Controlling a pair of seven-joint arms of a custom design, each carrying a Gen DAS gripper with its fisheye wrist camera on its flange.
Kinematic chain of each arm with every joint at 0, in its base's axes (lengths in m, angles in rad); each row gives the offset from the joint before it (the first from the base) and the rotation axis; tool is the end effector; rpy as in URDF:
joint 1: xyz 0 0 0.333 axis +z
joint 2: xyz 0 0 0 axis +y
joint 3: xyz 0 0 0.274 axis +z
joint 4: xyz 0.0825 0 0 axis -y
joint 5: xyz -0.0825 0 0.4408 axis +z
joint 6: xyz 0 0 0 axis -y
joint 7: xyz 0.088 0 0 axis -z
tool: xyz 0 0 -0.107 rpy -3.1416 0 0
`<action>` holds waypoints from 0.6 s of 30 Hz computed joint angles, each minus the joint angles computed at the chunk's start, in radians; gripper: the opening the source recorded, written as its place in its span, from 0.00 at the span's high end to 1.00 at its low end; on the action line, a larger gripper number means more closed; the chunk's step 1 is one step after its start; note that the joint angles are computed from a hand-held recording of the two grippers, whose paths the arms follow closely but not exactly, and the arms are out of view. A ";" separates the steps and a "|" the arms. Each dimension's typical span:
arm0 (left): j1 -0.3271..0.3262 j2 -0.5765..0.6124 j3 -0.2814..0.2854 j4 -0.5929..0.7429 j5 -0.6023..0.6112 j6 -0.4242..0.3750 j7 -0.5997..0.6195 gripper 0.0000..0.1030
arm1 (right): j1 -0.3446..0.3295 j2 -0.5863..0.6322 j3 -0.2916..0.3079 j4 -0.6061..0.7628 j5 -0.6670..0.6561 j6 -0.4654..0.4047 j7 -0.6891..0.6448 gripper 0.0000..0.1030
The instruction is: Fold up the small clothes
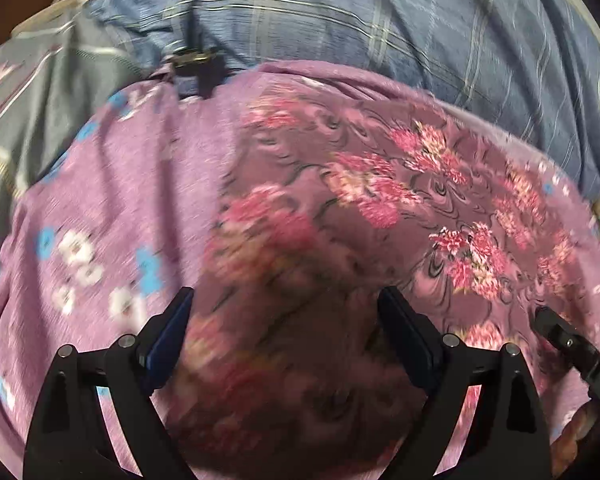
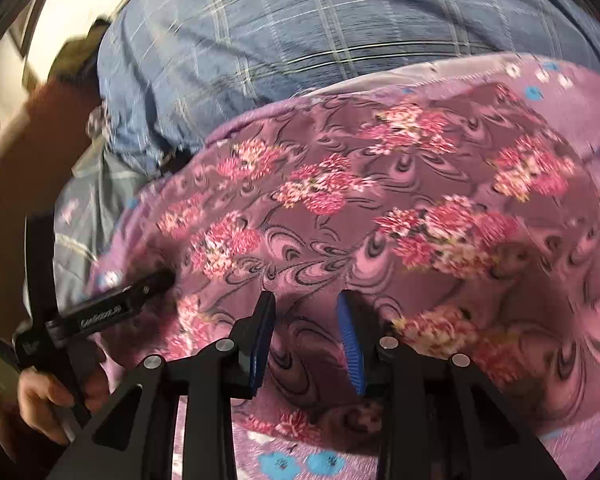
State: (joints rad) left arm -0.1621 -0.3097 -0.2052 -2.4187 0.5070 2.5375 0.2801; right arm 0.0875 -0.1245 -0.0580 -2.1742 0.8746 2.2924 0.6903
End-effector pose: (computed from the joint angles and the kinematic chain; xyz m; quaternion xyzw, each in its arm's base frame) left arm 0.5024 -0.1982 0.3982 -0.8371 0.4641 -0.2056 0.2040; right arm 0.5911 0.0342 0.4096 -0.7718 0.5178 0.0225 0.3684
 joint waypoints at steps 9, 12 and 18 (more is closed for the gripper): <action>-0.054 -0.375 -0.059 -0.315 -0.005 -0.015 -0.340 0.12 | -0.007 -0.057 -0.005 -0.061 -0.002 -0.021 -0.013 0.68; -0.093 -0.453 -0.073 -0.384 -0.010 0.029 -0.385 0.12 | -0.006 -0.063 -0.003 -0.075 -0.029 -0.009 0.016 0.70; -0.098 -0.465 -0.080 -0.428 0.021 0.227 -0.438 0.12 | -0.021 -0.169 -0.073 -0.137 0.108 -0.112 -0.028 0.66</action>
